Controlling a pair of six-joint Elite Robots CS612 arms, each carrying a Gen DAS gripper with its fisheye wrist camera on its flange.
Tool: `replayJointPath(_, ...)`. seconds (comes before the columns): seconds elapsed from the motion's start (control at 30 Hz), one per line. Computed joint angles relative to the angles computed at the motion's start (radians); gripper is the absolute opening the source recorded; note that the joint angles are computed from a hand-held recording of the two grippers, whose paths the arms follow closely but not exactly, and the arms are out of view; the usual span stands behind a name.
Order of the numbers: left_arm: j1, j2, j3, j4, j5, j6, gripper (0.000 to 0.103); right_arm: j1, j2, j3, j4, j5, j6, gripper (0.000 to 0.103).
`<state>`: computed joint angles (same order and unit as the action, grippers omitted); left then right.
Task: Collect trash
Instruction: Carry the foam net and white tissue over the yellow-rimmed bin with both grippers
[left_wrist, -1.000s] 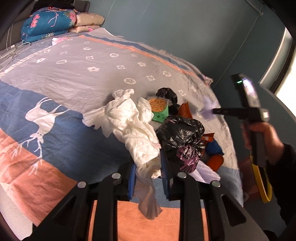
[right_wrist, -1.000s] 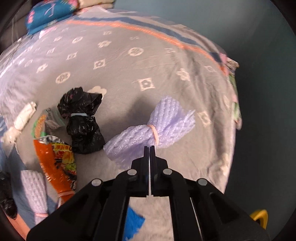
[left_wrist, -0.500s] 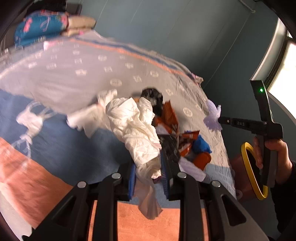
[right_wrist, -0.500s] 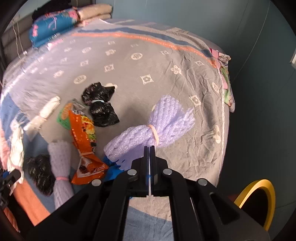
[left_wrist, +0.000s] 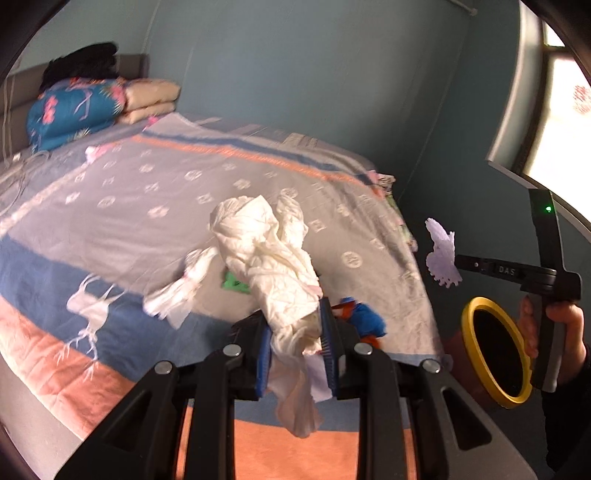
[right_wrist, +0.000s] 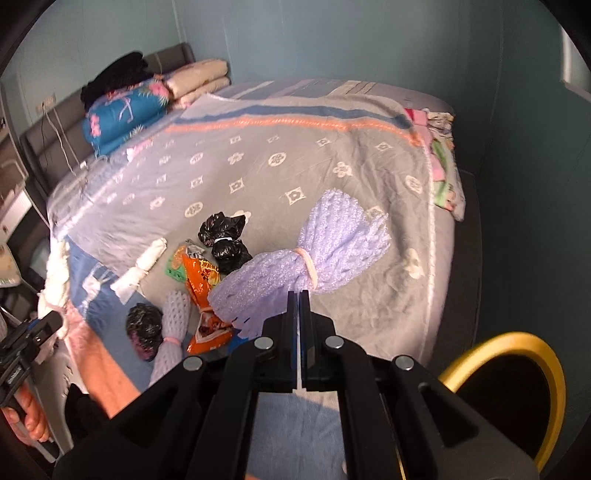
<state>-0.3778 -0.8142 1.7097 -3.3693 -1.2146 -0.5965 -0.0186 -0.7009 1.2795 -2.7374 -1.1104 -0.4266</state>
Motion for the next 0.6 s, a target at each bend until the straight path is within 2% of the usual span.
replayJointPath(0.27, -0.043, 0.012, -0.071, 0.001, -0.02, 0.081, 0.022, -0.08, -0.103, 0.139, -0.11, 0.086, 0.063, 0.001)
replayJointPath(0.43, -0.071, 0.027, -0.128, 0.004, -0.057, 0.146, 0.022, -0.129, -0.149, 0.206, -0.183, 0.084, 0.132, 0.001)
replayJointPath(0.6, -0.095, 0.049, -0.187, 0.018, -0.115, 0.193, 0.022, -0.178, -0.173, 0.247, -0.236, 0.096, 0.205, 0.001)
